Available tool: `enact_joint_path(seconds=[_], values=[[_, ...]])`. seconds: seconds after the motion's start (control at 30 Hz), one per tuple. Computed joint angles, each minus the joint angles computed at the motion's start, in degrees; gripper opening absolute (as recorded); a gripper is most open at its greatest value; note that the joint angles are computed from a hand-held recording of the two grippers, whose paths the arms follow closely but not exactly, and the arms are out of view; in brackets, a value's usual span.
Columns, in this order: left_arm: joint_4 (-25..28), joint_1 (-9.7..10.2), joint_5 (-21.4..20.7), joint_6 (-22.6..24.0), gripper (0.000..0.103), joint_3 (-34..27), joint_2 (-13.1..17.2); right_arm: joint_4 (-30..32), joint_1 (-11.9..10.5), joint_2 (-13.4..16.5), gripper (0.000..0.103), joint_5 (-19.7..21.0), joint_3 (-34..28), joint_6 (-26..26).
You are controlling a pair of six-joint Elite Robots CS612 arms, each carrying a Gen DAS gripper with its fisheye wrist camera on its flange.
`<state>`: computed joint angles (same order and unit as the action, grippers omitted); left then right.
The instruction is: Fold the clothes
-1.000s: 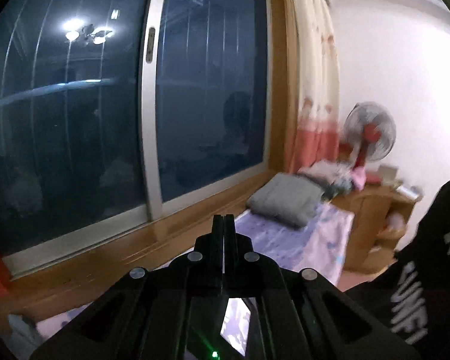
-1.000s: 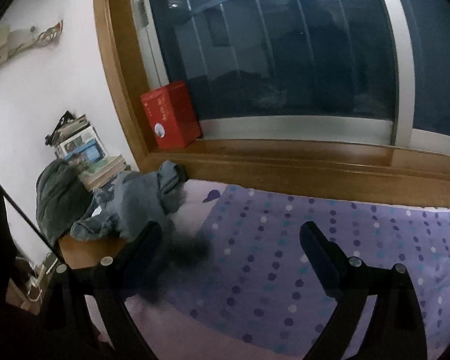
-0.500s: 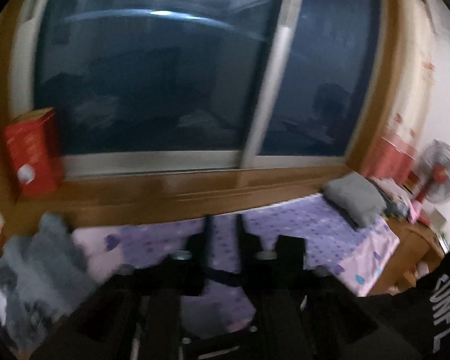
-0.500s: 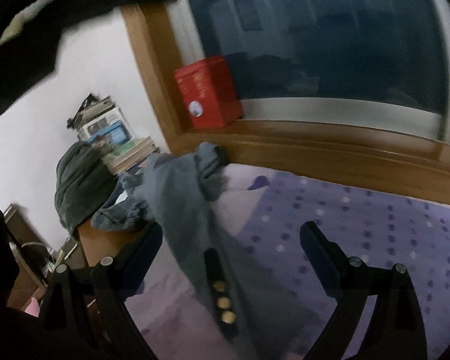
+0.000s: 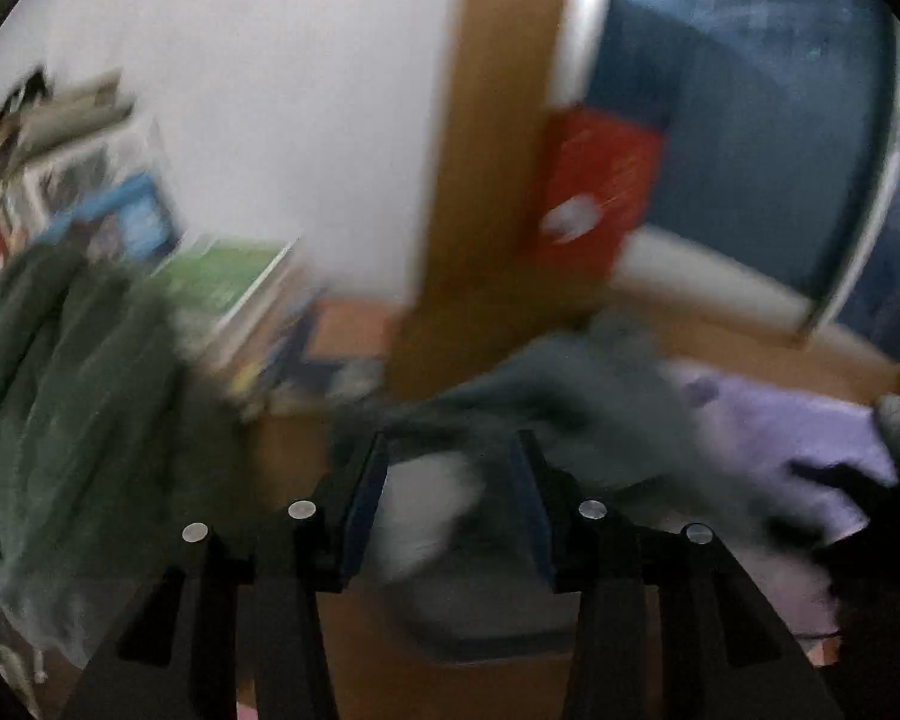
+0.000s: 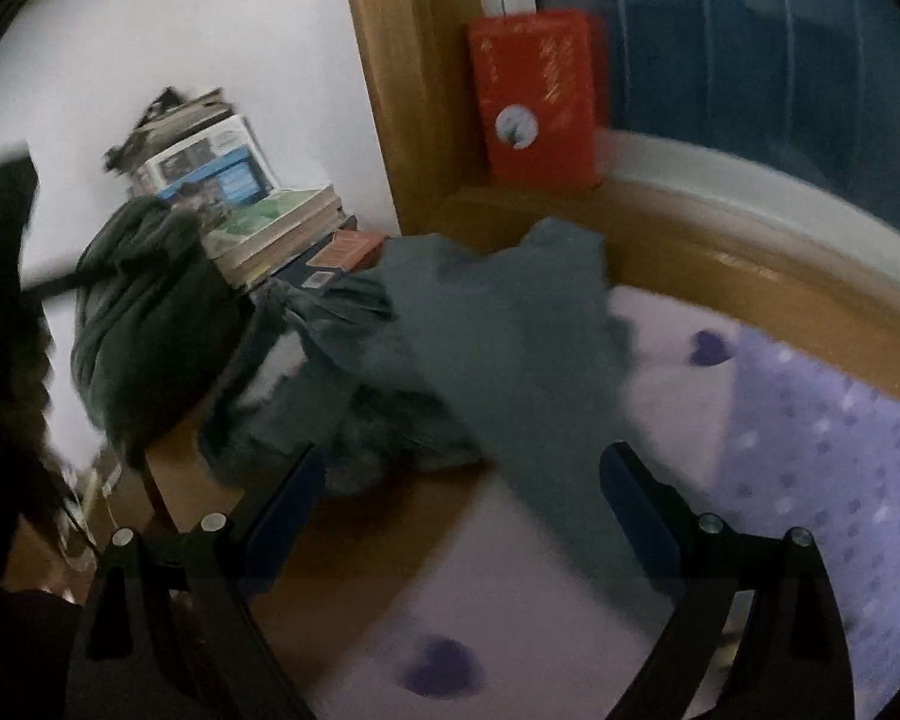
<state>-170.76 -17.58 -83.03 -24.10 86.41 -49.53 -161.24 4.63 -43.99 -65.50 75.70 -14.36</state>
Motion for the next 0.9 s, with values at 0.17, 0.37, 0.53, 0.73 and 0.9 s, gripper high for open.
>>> enact_joint_path(seconds=[0.17,0.37,0.53,0.73,0.9], values=[[8.1,4.92,-16.4,-0.8,0.045,-5.6,5.0,2.5,4.6,1.0,0.095,-5.5,-2.1,5.7],[13.3,6.29,-27.6,-0.8,0.047,-10.6,9.4,2.1,8.6,1.6,0.095,-15.2,-2.9,4.0],[16.8,7.06,-34.3,-2.7,0.047,-12.6,11.1,2.0,10.5,2.9,0.094,-23.6,-3.4,1.7],[19.5,7.34,-34.4,-6.1,0.047,-11.8,9.8,2.9,12.0,4.2,0.094,-33.9,-3.8,0.8],[19.6,7.14,-34.5,-5.0,0.048,-10.0,8.6,-0.9,12.6,4.6,0.094,-38.5,-3.3,-2.0]])
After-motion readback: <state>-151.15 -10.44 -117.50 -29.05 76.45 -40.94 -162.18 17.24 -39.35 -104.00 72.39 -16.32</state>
